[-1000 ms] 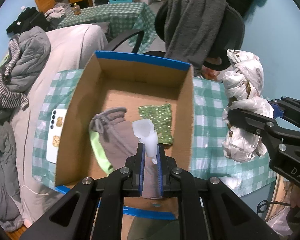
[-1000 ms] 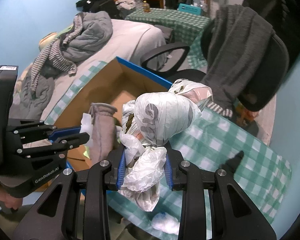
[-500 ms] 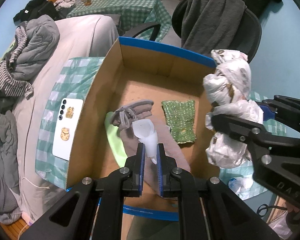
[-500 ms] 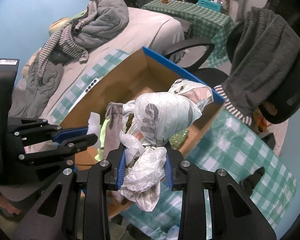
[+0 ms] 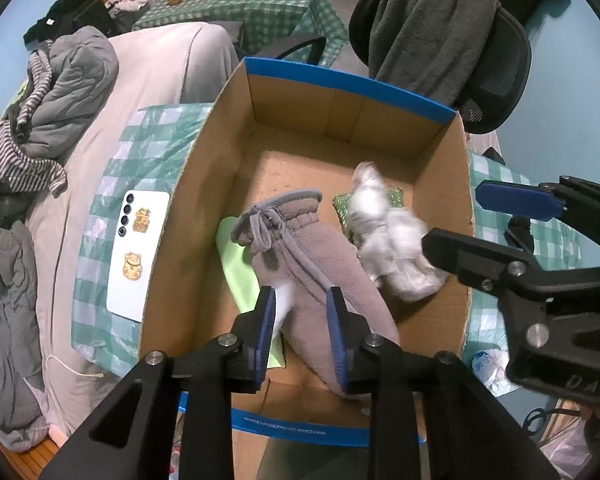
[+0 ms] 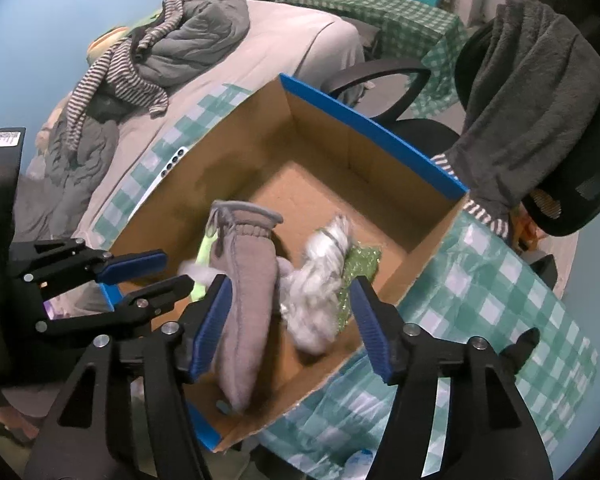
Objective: Organize soft objects
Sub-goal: 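Open the right tool to drop the white bag bundle into the box, then move the right tool to the black sock and grasp it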
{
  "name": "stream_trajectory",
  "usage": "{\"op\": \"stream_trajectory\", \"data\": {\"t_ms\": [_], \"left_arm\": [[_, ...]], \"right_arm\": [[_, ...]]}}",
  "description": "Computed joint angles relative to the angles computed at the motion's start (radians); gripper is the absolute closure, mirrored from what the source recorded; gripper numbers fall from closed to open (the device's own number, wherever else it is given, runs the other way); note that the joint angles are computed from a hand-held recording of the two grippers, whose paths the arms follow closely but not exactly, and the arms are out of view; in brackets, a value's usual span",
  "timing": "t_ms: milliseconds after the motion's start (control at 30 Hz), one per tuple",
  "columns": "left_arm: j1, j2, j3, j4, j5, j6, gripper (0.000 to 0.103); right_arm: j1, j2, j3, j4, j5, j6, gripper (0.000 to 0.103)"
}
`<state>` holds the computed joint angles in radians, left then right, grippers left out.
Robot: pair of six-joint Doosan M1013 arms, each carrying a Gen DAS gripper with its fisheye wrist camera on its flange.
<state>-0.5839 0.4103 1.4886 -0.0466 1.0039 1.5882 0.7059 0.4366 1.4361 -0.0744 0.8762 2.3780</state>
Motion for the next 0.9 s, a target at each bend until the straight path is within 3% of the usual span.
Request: {"op": "stream_trajectory", "data": {"t_ms": [167,300,900], "left_arm": [[-0.009,-0.006,-0.001,0.014,-0.002,0.001,0.075],[-0.018,-0.014,-0.001,0.013,-0.010,0.006,0.066],[-0.102,-0.009,-0.032,-0.005,-0.010,0.072,0.066]], "right_arm": [[0.002,-0.017,0.016,-0.032,0.006,0.048,0.039],[0.002,-0.045,0.048,-0.053,0.007,0.096,0.039],[-0.005,-0.190,0.239,-0.119,0.027,0.314,0.039]]}}
